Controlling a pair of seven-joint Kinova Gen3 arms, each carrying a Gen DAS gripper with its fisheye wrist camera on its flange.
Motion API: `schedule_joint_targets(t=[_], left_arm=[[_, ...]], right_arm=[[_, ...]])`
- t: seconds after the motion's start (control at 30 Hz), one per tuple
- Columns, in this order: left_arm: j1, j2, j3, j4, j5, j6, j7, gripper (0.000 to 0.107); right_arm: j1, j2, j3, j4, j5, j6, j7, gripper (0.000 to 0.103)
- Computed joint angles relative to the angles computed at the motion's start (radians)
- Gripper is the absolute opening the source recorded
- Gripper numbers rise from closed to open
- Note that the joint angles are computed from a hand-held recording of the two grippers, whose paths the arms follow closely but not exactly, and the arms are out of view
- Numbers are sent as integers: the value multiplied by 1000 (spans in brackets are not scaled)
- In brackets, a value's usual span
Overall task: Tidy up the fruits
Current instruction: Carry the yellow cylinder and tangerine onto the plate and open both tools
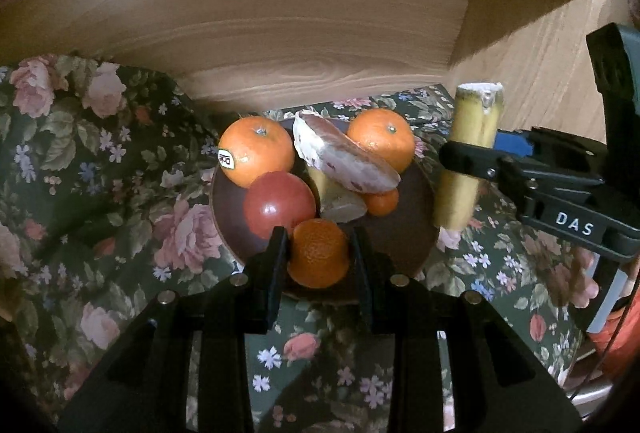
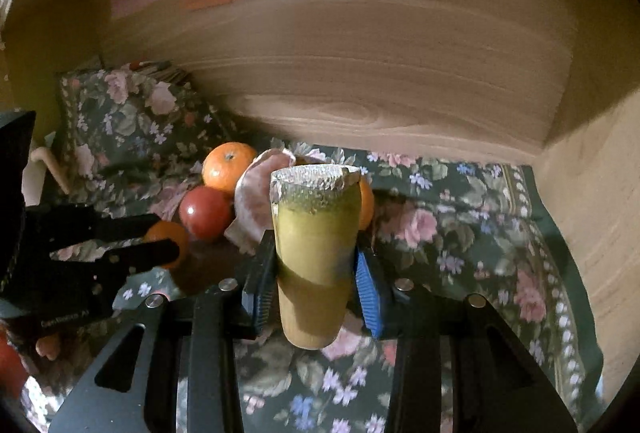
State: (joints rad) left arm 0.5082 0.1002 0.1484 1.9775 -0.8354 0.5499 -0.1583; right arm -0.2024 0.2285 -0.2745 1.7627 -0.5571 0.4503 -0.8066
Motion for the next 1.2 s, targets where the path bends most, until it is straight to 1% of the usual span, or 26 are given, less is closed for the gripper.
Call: schedule_joint_targets(t=[0.13,0.23,0.3,0.4,0.47,0.53,0.63,0.7,0.77,0.93,1.03,1.07,1.1,1.13,1.2], left_arm=[[-4,20,-10,-7,-2,-11,-11,31],[-6,26,-21,-2,7,-38,-25,31],[2,36,-27,-7,-1,-34,-24,32],[17,50,-35,-14,-5,-18,-20,36],[14,51,-43,-7,6,-32,-23,42],[6,55,-57,1,9,-59,-20,44],[15,48,-64,8,4,-61,-8,44],[25,38,-65,17,-15,-59,17,45],[34,26,-59,24,-42,-48,48,46],[48,2,-20,33,-104,4,114,46],[48,-13,7,40,-121,31,139,46],[48,-18,15,44,-125,39,147,47],[51,-24,24,50,-133,50,164,48],[53,-29,33,56,-143,61,181,52],[56,-38,50,68,-156,81,208,53]], right_arm=[[-39,33,19,-36,68,-2,-44,34],[-54,46,11,-37,104,-29,-58,34],[-69,51,10,-35,136,-48,-76,34],[-54,65,-12,-47,140,-38,-76,34],[-49,74,-19,-57,140,-23,-80,34],[-42,81,-26,-65,137,-7,-80,35],[-46,85,-21,-74,140,20,-87,39],[-63,72,-7,-56,157,-2,-105,46],[-42,60,-22,-41,138,-12,-92,47],[13,29,-51,-19,54,12,-27,47],[30,10,-55,1,-1,28,25,48],[30,5,-53,7,-16,35,40,50],[30,1,-49,14,-31,38,55,56],[34,-6,-50,28,-55,38,76,58],[38,-17,-47,52,-97,37,117,60]])
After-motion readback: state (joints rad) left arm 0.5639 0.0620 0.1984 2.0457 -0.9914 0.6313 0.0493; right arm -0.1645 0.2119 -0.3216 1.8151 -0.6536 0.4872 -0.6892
